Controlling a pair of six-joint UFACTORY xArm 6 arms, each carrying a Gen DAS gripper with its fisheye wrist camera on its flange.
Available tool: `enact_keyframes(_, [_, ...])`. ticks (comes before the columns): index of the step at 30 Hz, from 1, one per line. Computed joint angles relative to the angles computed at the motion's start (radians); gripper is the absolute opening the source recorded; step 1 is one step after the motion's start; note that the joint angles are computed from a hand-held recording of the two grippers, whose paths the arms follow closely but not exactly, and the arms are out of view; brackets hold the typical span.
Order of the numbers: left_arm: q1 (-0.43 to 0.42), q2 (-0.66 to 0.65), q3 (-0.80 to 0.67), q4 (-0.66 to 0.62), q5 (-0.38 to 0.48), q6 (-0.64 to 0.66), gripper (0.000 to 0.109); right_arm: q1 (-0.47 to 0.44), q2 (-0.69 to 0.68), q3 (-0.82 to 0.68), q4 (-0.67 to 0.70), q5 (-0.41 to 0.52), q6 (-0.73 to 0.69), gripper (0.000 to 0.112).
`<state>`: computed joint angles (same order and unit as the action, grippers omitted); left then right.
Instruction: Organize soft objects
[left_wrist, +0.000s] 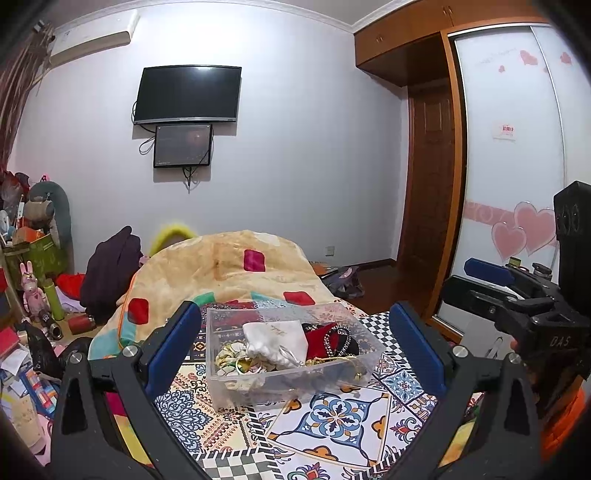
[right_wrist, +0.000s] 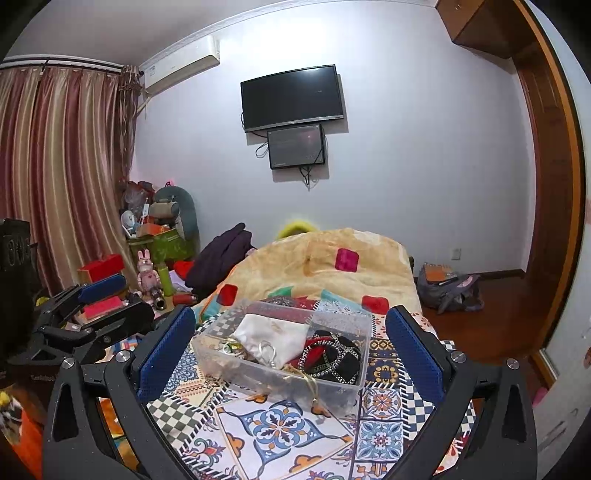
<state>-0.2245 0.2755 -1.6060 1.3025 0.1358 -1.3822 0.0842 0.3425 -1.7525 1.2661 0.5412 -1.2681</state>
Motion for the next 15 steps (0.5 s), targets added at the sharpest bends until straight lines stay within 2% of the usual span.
enact_keyframes(15, [0.007,-0.001,0.006,-0.004,-0.014,-0.002,0.103,-0.001,-0.008,0.012,0.01,0.0,-0.014,0.103])
